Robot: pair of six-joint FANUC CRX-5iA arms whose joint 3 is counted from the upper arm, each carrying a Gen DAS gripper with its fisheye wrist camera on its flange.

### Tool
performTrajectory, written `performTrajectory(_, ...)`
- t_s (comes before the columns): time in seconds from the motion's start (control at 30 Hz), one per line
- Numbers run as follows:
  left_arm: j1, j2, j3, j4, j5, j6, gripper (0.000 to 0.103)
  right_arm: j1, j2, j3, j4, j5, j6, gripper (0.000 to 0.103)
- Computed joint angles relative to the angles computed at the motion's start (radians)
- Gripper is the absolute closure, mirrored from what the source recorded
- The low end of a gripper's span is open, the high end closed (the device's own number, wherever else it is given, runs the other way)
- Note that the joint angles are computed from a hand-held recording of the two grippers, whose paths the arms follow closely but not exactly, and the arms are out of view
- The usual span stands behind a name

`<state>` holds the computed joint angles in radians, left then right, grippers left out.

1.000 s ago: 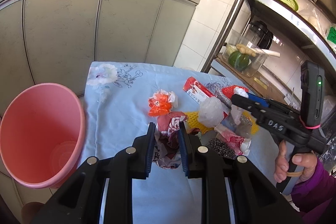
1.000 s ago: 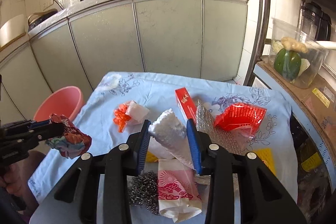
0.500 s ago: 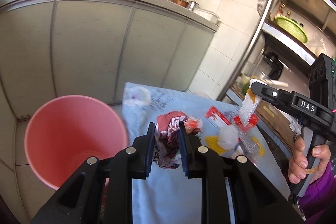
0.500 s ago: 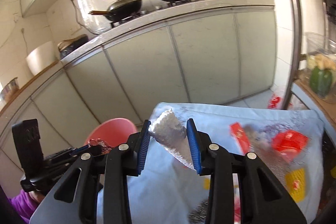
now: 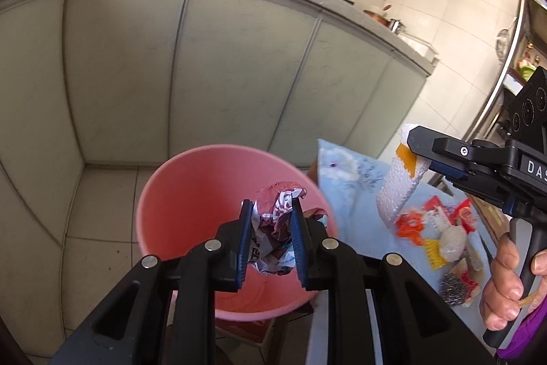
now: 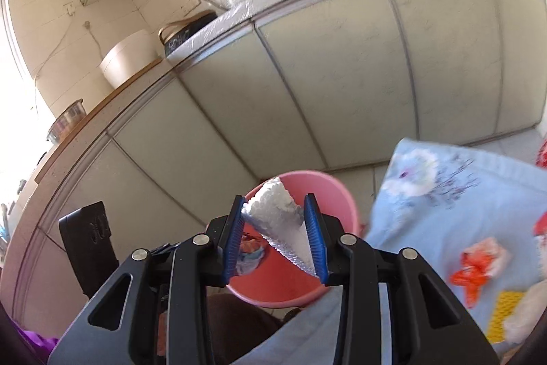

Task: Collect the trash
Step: 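Carry the wrapper and scrubber over the pink bin with both tools, then open both tools to drop the wrapper and scrubber into the bin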

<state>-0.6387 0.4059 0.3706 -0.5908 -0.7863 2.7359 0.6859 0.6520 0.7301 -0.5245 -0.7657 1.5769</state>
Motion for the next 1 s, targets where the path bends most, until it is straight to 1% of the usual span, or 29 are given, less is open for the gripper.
performTrajectory(0.1, 0.020, 0.001, -0.025, 0.031, 0.007, -0.002, 0.082, 0.002, 0.074, 0.087, -0.023, -0.063, -0.023, 0.067)
performTrajectory(0.17, 0.028, 0.011, -0.028, 0.047, 0.000, -0.009, 0.082, 0.010, 0.108, 0.120, -0.015, -0.082, -0.043, 0.067)
performTrajectory(0.33, 0.043, 0.032, -0.032, 0.088, -0.008, -0.042, 0.082, 0.027, 0.170, 0.177, 0.013, -0.112, -0.077, 0.067)
performTrajectory(0.47, 0.050, 0.061, -0.009, 0.128, -0.029, -0.081, 0.082, 0.039, 0.203, 0.205, 0.033, -0.121, -0.087, 0.067)
performTrajectory(0.63, 0.058, 0.104, 0.028, 0.176, -0.075, -0.118, 0.081, 0.049, 0.210, 0.191, 0.068, -0.129, -0.100, 0.067)
performTrajectory(0.83, 0.046, 0.138, 0.076, 0.171, -0.156, -0.103, 0.079, 0.060, 0.196, 0.144, 0.143, -0.114, -0.136, 0.067)
performTrajectory(0.9, 0.044, 0.142, 0.080, 0.166, -0.166, -0.099, 0.077, 0.062, 0.180, 0.111, 0.163, -0.096, -0.136, 0.067)
performTrajectory(1.0, 0.040, 0.150, 0.096, 0.161, -0.189, -0.097, 0.072, 0.070, 0.178, 0.104, 0.202, -0.104, -0.151, 0.067)
